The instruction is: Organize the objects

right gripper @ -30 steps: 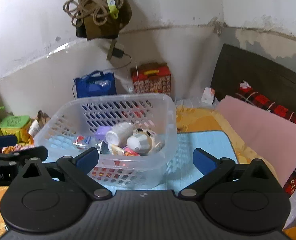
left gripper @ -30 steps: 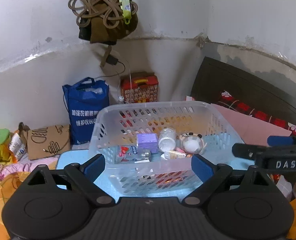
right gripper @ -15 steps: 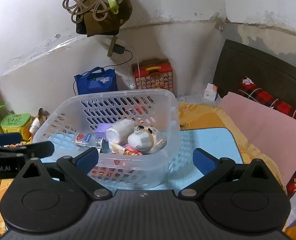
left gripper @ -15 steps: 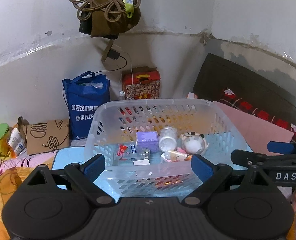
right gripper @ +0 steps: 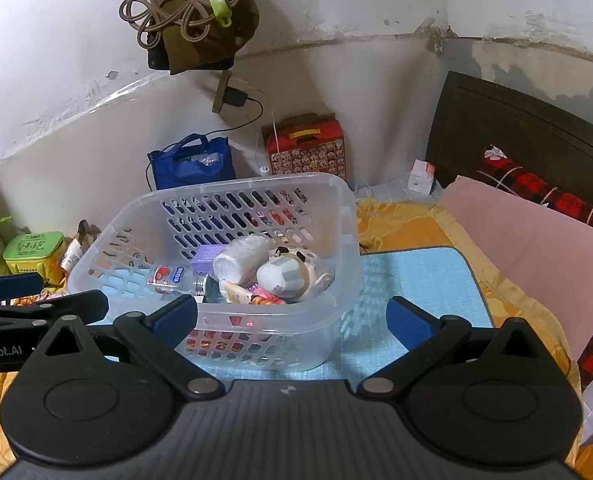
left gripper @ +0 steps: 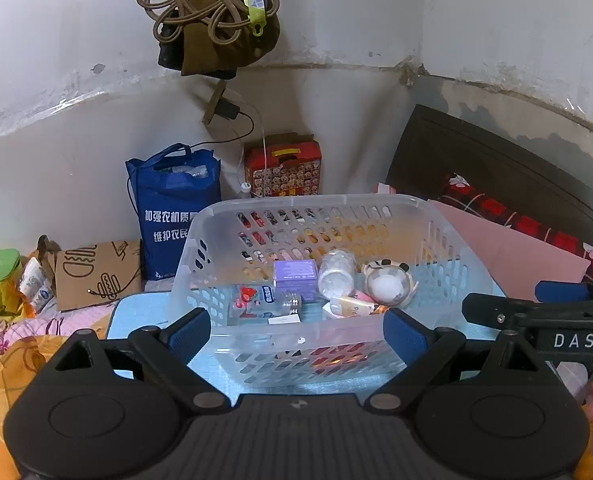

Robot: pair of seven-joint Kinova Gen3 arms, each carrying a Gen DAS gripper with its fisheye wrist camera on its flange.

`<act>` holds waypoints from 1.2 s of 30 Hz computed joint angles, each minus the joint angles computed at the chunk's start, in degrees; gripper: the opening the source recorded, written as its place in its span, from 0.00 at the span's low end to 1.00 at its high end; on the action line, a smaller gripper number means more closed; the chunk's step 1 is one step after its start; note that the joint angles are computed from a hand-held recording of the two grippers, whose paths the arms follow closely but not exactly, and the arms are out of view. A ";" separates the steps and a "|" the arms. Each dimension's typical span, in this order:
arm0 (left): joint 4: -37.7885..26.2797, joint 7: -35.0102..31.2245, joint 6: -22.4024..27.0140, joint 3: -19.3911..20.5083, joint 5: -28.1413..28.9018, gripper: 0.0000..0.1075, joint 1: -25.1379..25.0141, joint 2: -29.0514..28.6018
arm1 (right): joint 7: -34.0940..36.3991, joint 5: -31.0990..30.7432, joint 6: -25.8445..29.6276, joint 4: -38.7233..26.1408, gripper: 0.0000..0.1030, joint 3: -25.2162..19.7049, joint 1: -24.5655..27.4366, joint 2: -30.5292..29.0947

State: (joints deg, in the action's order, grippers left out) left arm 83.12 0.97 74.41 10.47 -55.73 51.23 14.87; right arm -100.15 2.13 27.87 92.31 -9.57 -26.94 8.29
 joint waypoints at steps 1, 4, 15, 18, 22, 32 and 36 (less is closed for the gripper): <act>0.17 0.11 -0.23 0.01 0.04 0.88 -0.05 -0.12 | 0.26 -0.22 0.06 0.01 1.00 -0.08 0.11 -0.02; 0.16 0.11 0.04 0.05 0.06 0.88 -0.03 -0.08 | 0.08 0.31 0.01 0.21 1.00 0.03 -0.18 -0.20; 0.88 1.15 0.41 0.50 -0.41 0.88 0.04 -0.73 | 0.48 -0.13 0.13 0.18 1.00 -0.24 0.13 -0.46; 0.85 1.31 0.49 0.65 -0.41 0.88 0.05 -0.73 | 0.53 0.11 0.17 0.29 1.00 -0.20 -0.04 -0.66; 0.54 1.08 0.73 0.68 -0.32 0.88 0.09 -0.61 | 0.49 0.57 0.22 0.55 1.00 -0.26 -0.33 -0.87; 1.11 1.40 0.43 0.72 -0.20 0.88 -0.02 -0.88 | 1.62 -0.70 0.48 0.47 1.00 -0.53 0.08 -0.89; 1.02 1.45 0.75 0.79 -0.11 0.88 0.00 -0.76 | 1.16 -0.08 0.46 0.53 1.00 -0.34 -0.25 -0.88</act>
